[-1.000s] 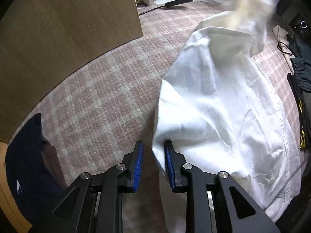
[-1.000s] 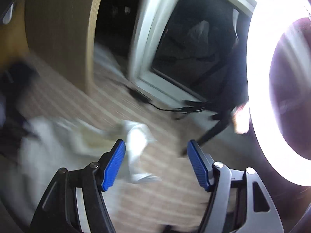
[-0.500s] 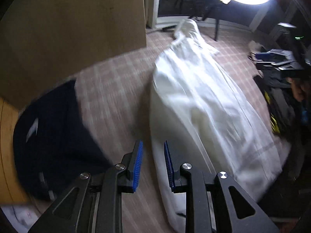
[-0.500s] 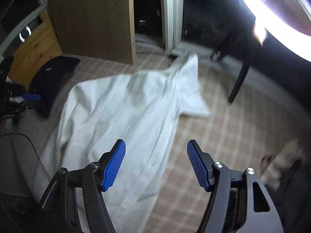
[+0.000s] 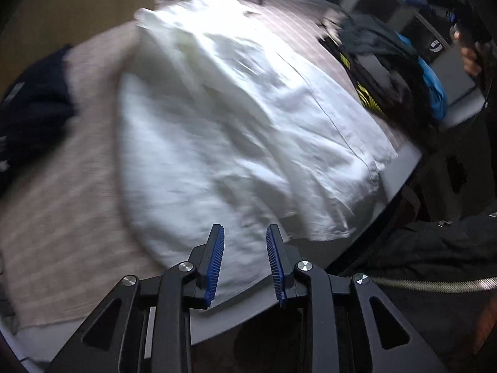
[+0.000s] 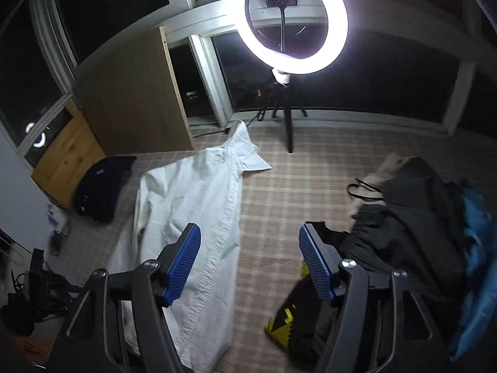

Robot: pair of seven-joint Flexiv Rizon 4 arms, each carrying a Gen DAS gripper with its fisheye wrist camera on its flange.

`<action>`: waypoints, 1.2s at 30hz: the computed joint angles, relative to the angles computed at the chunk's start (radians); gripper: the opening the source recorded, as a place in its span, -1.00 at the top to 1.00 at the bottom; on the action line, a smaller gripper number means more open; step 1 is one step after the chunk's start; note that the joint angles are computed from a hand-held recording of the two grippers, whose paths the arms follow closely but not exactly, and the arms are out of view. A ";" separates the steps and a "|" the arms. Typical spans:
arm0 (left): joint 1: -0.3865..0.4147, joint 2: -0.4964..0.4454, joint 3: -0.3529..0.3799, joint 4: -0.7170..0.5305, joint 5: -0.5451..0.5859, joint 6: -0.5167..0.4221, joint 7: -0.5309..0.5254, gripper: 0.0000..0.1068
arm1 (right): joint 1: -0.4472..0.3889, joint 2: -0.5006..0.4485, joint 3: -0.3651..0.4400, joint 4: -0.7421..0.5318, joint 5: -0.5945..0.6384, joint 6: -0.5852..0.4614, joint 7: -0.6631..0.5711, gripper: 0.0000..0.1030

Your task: Fold clothes

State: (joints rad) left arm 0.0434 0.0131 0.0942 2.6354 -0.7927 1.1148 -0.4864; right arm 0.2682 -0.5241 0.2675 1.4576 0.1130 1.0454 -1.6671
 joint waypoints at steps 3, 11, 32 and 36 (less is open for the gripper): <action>-0.054 -0.085 -0.065 0.005 -0.151 0.079 0.065 0.50 | -0.004 0.024 0.024 0.060 0.026 -0.008 -0.015 -0.26; -0.079 -0.174 -0.117 0.008 -0.044 0.242 -0.048 0.39 | -0.016 0.053 0.048 0.165 0.104 -0.005 -0.035 -0.26; -0.036 -0.108 -0.153 0.038 -0.215 0.272 -0.042 0.96 | -0.015 0.030 0.056 0.216 0.144 0.057 -0.022 -0.26; -0.024 -0.052 -0.067 0.035 -0.297 0.200 0.062 0.96 | -0.010 0.017 0.047 0.228 0.130 0.061 0.015 -0.26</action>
State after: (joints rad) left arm 0.0194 -0.0390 0.0277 2.6706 -1.0898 1.3150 -0.4247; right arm 0.2585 -0.5069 0.3143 1.6854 0.2431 1.1068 -1.6516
